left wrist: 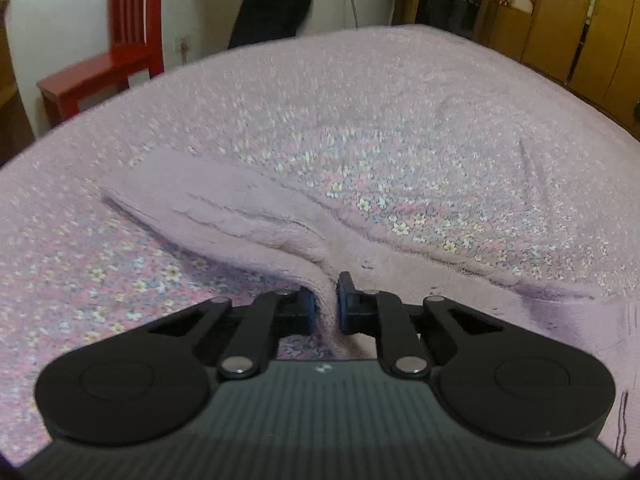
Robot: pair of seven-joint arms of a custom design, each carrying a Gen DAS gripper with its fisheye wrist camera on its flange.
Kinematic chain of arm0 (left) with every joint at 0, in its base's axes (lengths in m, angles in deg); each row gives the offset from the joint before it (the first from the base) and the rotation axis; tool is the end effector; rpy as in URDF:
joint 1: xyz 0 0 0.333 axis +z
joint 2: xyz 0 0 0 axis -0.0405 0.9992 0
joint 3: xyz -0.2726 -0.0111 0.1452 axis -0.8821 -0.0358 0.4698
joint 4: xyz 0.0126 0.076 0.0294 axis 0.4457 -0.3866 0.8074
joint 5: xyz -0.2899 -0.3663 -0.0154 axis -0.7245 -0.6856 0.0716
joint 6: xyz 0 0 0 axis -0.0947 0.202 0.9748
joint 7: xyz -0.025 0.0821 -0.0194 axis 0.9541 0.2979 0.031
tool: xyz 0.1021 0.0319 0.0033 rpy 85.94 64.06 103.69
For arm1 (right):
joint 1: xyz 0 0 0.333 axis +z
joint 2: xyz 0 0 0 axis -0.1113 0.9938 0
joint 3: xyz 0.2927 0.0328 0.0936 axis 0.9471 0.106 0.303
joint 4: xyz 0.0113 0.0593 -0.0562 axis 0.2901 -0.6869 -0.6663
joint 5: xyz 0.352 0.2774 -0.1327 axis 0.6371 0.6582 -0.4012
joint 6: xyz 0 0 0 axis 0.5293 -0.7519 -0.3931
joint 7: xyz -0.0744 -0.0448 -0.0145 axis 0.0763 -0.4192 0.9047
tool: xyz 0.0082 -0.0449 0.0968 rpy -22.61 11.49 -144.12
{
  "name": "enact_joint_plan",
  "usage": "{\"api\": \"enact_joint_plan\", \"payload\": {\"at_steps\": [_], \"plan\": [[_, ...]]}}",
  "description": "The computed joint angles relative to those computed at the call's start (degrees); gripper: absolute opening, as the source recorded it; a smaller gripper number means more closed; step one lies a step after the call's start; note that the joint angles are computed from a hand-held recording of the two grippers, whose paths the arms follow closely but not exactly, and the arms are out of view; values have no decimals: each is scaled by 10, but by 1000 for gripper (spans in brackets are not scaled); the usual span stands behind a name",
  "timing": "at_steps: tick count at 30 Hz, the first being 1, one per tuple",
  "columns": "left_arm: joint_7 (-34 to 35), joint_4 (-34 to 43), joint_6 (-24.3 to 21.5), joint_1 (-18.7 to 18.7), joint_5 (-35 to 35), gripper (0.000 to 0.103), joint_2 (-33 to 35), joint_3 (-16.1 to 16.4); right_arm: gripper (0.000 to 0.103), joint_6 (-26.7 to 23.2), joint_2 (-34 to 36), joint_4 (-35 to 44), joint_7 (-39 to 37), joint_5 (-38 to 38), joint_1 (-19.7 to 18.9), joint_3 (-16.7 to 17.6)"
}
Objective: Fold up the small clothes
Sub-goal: 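Grasp the other sleeve cuff with the left gripper and lift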
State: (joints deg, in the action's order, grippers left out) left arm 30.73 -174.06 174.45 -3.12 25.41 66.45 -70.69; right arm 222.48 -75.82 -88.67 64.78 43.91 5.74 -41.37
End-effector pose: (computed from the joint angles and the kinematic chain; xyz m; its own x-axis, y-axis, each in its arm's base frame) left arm 0.6003 -0.0728 0.2936 0.6835 -0.7258 0.0774 -0.4637 -0.5136 -0.7219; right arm 0.5244 0.1155 0.2776 0.2613 -0.9618 -0.0817 -0.8645 -0.1956 -0.4630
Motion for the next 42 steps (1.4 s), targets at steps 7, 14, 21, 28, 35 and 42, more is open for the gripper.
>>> {"api": "enact_joint_plan", "payload": {"at_steps": [7, 14, 21, 28, 35, 42], "plan": [[-33, -35, -128, -33, 70, 13, -72, -43, 103, -47, -9, 18, -70, 121, 7, -18], [-22, -28, -153, -55, 128, 13, -107, -78, 103, -81, -25, 26, -135, 217, 2, -27], [-44, 18, -120, -78, 187, 13, -88, -91, 103, -81, -38, 18, -149, 241, -6, -32], [-36, 99, -83, -115, 203, 13, -7, -87, 103, -74, -51, 3, -157, 247, -13, -36], [-5, 156, -37, -158, 181, 14, 67, -71, 103, -83, -50, 1, -165, 268, -16, -43], [89, 179, 49, -180, 109, 20, 119, -50, 103, -78, -47, -3, -189, 295, -18, -46]]}}
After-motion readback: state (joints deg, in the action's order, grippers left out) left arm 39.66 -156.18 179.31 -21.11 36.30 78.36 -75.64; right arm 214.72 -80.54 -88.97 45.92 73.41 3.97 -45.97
